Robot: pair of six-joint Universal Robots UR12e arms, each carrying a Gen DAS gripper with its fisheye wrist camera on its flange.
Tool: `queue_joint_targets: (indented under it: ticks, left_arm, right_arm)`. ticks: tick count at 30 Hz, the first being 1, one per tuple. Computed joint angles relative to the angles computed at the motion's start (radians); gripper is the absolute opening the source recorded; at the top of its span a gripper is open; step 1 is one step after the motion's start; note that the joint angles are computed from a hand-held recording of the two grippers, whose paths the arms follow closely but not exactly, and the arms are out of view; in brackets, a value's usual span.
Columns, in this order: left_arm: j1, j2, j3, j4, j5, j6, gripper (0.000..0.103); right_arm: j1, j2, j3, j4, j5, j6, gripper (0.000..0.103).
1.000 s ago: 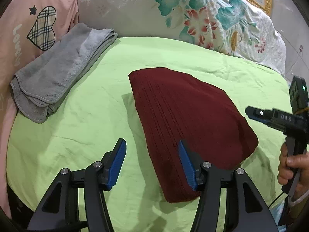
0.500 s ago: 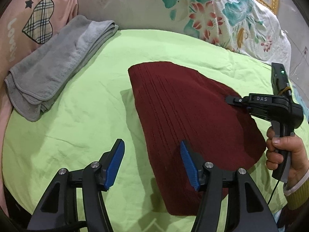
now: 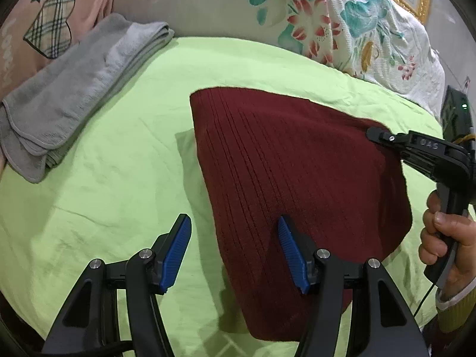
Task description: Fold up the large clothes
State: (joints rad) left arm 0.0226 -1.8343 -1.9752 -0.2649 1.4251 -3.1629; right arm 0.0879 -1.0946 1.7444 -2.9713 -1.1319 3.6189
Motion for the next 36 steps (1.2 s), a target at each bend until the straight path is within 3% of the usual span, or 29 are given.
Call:
queue_joint_targets:
  ticks: [3,4,5,8,11,13,17,19,23,27,36]
  left_arm:
    - [0.008,-0.021,0.015,-0.027,-0.043,-0.013,0.064]
    - [0.012,-0.026,0.017,-0.031,-0.054,-0.026,0.068]
    - [0.018,-0.032,0.018,-0.029,-0.069,-0.04,0.07]
    - [0.025,-0.041,0.019,-0.022,-0.074,-0.05,0.077]
    - [0.03,-0.046,0.017,-0.019,-0.086,-0.052,0.078]
    - [0.029,-0.047,0.019,-0.019,-0.083,-0.051,0.078]
    - [0.014,-0.045,0.02,-0.017,-0.046,-0.036,0.078]
    - [0.009,-0.043,0.016,-0.008,-0.034,-0.03,0.078]
    - [0.012,-0.045,0.017,-0.014,-0.052,-0.024,0.078]
    - [0.013,-0.033,0.012,-0.024,-0.048,-0.029,0.078]
    - [0.0,0.032,-0.036,-0.009,0.013,-0.022,0.075]
  right_arm:
    - [-0.002,0.028,-0.024,0.105,0.023,-0.005,0.009]
    - [-0.005,0.042,-0.027,0.117,0.046,0.017,0.014]
    - [-0.008,0.05,-0.023,0.108,0.06,0.045,0.022]
    - [-0.013,0.042,-0.004,0.072,0.046,0.082,0.031]
    - [-0.002,-0.002,0.033,-0.012,-0.069,0.105,0.031]
    - [0.001,-0.021,0.048,-0.08,-0.06,0.082,0.031]
    - [0.023,-0.028,0.033,0.009,0.056,-0.06,0.031]
    - [0.047,-0.02,0.013,0.118,-0.02,-0.13,0.029]
    - [0.033,0.001,0.028,0.073,-0.014,-0.056,0.028]
    - [0.039,-0.01,0.022,0.107,-0.036,-0.081,0.029]
    - [0.036,-0.097,0.115,0.026,-0.032,-0.074,0.031]
